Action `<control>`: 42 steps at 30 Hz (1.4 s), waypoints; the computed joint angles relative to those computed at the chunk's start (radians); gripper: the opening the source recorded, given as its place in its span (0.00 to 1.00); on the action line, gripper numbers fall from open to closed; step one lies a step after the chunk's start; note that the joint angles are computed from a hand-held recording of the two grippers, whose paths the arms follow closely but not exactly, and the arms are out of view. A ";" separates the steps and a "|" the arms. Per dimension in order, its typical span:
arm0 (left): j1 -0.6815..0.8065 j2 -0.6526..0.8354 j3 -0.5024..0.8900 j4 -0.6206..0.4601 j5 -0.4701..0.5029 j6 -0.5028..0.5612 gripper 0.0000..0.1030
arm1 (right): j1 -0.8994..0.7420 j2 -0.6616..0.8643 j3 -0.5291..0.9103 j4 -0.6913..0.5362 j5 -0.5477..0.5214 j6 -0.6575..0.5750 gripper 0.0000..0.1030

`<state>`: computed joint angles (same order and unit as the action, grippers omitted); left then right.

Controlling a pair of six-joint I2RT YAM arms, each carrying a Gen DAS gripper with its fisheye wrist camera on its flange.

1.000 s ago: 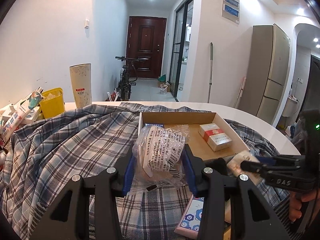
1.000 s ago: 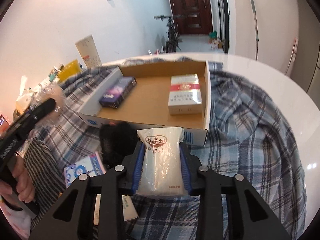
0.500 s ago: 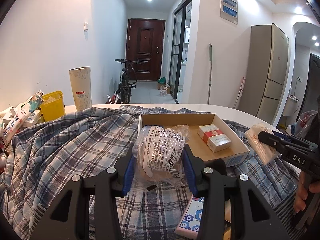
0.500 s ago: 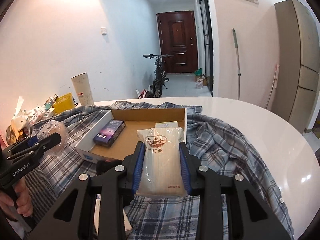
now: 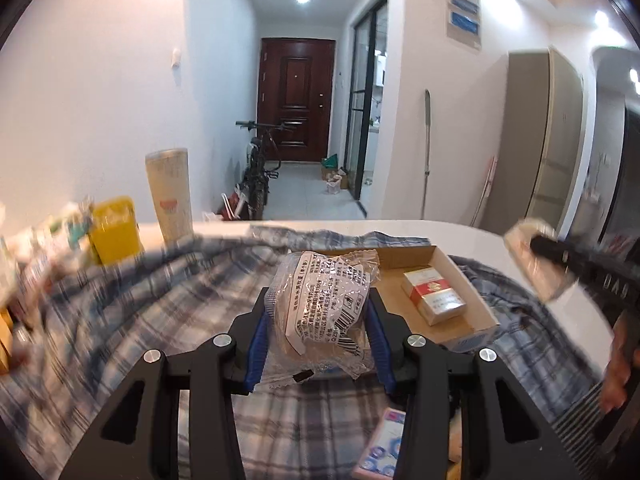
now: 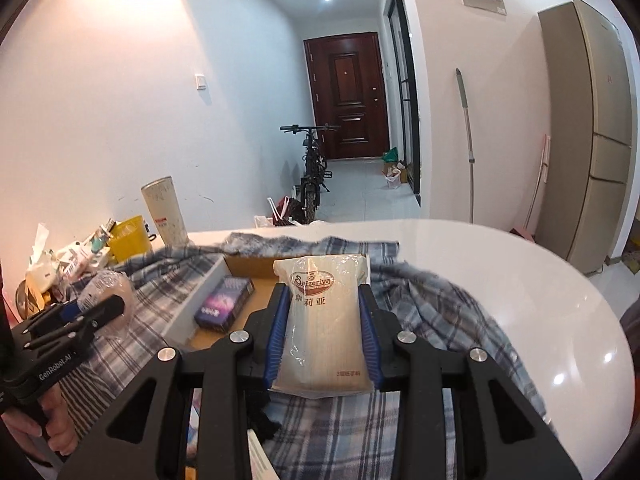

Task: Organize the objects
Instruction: 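Drop the wrapped bag into the box with the left gripper while the right carries the white bag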

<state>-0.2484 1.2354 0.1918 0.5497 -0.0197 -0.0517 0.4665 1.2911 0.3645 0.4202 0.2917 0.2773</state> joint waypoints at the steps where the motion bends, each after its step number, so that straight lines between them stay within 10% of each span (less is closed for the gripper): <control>1: -0.018 0.002 0.012 0.001 -0.030 0.009 0.44 | 0.000 0.011 0.029 -0.012 0.010 -0.009 0.32; 19: 0.041 0.677 0.634 -0.231 0.161 -0.015 0.44 | -0.168 0.446 0.337 0.021 -0.101 0.020 0.32; 32: 0.054 0.808 0.687 -0.204 0.158 -0.008 0.47 | -0.158 0.497 0.365 0.011 -0.111 -0.014 0.32; 36: 0.063 0.786 0.647 -0.140 0.161 -0.025 0.74 | -0.159 0.495 0.362 0.017 -0.110 -0.015 0.32; 42: 0.065 0.686 0.488 0.117 0.137 -0.026 0.85 | -0.168 0.505 0.365 0.026 -0.134 -0.009 0.32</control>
